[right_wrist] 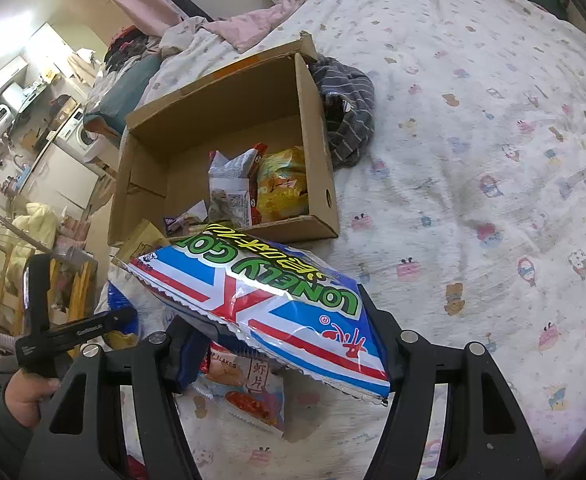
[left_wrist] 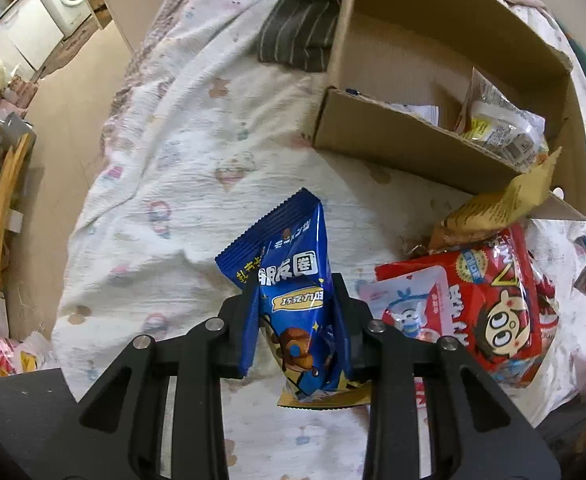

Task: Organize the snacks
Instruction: 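Carry both bags over the box and open both grippers to drop them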

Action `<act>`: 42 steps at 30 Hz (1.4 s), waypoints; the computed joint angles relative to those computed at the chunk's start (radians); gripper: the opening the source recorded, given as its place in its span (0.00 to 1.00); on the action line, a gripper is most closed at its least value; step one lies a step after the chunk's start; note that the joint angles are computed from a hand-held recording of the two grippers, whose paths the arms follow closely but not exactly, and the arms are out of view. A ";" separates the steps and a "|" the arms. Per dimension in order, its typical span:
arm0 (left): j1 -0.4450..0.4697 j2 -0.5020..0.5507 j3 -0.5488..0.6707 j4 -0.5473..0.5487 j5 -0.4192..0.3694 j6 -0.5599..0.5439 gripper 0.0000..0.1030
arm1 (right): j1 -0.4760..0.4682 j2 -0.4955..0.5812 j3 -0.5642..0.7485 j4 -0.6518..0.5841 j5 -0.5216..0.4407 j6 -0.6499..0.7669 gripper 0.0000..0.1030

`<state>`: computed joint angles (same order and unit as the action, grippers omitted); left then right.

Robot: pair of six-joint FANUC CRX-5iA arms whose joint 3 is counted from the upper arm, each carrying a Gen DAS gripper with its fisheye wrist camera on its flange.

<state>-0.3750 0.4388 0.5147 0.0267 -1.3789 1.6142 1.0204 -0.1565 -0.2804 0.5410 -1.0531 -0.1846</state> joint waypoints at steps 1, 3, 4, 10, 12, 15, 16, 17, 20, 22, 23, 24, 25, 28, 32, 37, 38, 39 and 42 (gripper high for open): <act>0.002 -0.012 -0.012 -0.005 0.006 -0.007 0.27 | 0.000 0.000 -0.001 0.002 0.004 -0.001 0.66; 0.002 -0.040 -0.036 -0.021 0.022 -0.021 0.27 | 0.002 0.004 0.002 0.007 0.010 0.003 0.66; 0.002 -0.055 -0.051 -0.027 0.034 -0.029 0.27 | 0.003 0.005 0.003 0.011 0.012 0.003 0.66; 0.031 -0.115 -0.095 0.036 0.064 -0.063 0.27 | 0.024 0.010 0.030 0.043 0.013 0.000 0.66; 0.035 -0.129 -0.096 0.056 0.064 -0.073 0.27 | 0.033 0.009 0.041 0.056 0.012 0.005 0.66; 0.038 -0.127 -0.065 0.081 0.069 -0.106 0.27 | 0.047 0.006 0.056 0.085 0.001 0.012 0.66; 0.035 -0.125 -0.047 0.083 0.067 -0.113 0.27 | 0.046 0.004 0.063 0.086 -0.003 0.006 0.66; 0.034 -0.120 -0.021 0.096 0.062 -0.122 0.27 | 0.044 0.000 0.065 0.092 0.001 0.000 0.66; 0.048 -0.080 0.051 0.155 0.038 -0.121 0.27 | 0.041 0.004 0.092 0.129 -0.017 0.007 0.66; 0.052 -0.063 0.084 0.162 0.044 -0.123 0.27 | 0.031 0.012 0.113 0.138 -0.016 0.025 0.66; 0.049 -0.054 0.109 0.158 0.046 -0.128 0.27 | 0.024 0.017 0.121 0.143 -0.014 0.033 0.66; 0.047 -0.045 0.128 0.155 0.047 -0.130 0.27 | 0.018 0.022 0.131 0.144 -0.011 0.044 0.66; 0.047 -0.035 0.146 0.153 0.045 -0.131 0.27 | 0.005 0.032 0.148 0.141 -0.006 0.068 0.66; 0.045 0.013 0.226 0.148 0.027 -0.121 0.27 | -0.031 0.057 0.186 0.134 0.017 0.121 0.66; 0.036 0.088 0.345 0.142 0.000 -0.110 0.27 | -0.075 0.091 0.232 0.122 0.044 0.184 0.66; 0.018 0.166 0.452 0.141 -0.022 -0.119 0.27 | -0.145 0.151 0.285 0.073 0.094 0.253 0.66; 0.014 0.185 0.478 0.140 -0.028 -0.121 0.27 | -0.155 0.160 0.290 0.066 0.099 0.260 0.66; 0.010 0.203 0.501 0.136 -0.034 -0.124 0.27 | -0.171 0.177 0.298 0.055 0.107 0.270 0.66; -0.003 0.256 0.566 0.122 -0.050 -0.128 0.27 | -0.210 0.206 0.303 0.025 0.129 0.287 0.66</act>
